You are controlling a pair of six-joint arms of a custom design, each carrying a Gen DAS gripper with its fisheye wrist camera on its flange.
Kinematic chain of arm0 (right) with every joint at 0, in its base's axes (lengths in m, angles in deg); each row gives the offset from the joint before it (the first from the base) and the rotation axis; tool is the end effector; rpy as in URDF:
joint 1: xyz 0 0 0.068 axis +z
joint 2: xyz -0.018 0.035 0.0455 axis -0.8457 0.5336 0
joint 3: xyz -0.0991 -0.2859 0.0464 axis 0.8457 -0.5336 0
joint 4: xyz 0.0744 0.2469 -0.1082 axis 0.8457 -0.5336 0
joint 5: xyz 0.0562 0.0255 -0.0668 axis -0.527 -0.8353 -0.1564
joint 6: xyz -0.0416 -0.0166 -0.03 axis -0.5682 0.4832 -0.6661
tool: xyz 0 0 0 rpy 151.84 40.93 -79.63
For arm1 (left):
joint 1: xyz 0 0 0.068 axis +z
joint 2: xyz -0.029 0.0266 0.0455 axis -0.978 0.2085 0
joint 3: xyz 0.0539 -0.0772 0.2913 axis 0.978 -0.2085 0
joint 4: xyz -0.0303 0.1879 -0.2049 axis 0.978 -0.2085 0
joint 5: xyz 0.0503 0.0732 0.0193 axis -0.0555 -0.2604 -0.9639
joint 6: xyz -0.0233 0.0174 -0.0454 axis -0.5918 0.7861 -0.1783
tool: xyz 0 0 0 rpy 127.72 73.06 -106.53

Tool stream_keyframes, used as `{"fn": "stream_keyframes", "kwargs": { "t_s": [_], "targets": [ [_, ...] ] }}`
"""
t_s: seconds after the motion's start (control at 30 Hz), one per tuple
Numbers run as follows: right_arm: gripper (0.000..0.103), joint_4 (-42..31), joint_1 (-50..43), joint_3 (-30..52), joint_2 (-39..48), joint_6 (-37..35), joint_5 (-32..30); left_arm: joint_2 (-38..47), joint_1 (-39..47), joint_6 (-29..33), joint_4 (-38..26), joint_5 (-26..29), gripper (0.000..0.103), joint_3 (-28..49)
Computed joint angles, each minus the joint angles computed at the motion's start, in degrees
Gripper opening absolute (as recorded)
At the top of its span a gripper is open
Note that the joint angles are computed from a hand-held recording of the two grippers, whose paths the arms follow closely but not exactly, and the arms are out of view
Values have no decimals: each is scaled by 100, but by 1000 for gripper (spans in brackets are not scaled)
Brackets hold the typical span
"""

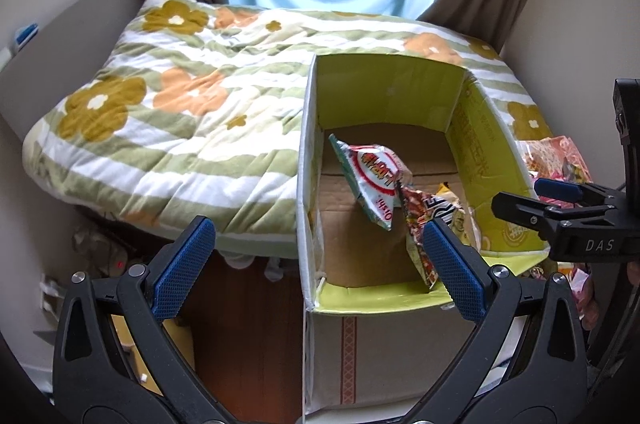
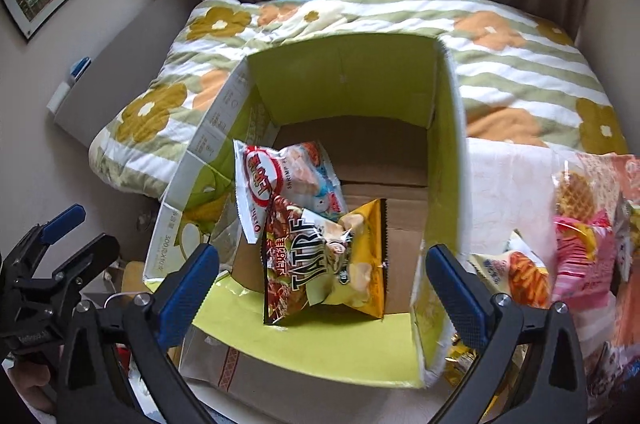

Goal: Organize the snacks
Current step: 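Move both tools back over the snack pile on the table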

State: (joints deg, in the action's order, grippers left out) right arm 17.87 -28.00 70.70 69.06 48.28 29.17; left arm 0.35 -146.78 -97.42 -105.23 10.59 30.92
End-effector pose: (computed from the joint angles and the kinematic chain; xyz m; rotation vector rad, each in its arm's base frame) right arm 0.2209 0.1394 0.2095 -0.8179 2.5531 0.5895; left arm 0.0975 -0.1920 0.2168 -0.5739 2.4261 0.1175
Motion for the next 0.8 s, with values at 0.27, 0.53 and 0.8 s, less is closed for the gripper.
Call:
{"fn": "stream_keyframes", "kwargs": {
  "t_s": [0.27, 0.53, 0.8],
  "targets": [
    [103, -327, -149, -253, -1294, 270, 445, -77, 99, 1001, 326, -190, 103, 267],
    [103, -1022, -1198, -420, -2419, -45, 550, 319, 133, 2270, 1280, -245, 103, 682],
    [103, -1706, -3833, -434, -2666, -1685, -671, 1280, -199, 2482, 1372, -224, 103, 1652]
  ]
}}
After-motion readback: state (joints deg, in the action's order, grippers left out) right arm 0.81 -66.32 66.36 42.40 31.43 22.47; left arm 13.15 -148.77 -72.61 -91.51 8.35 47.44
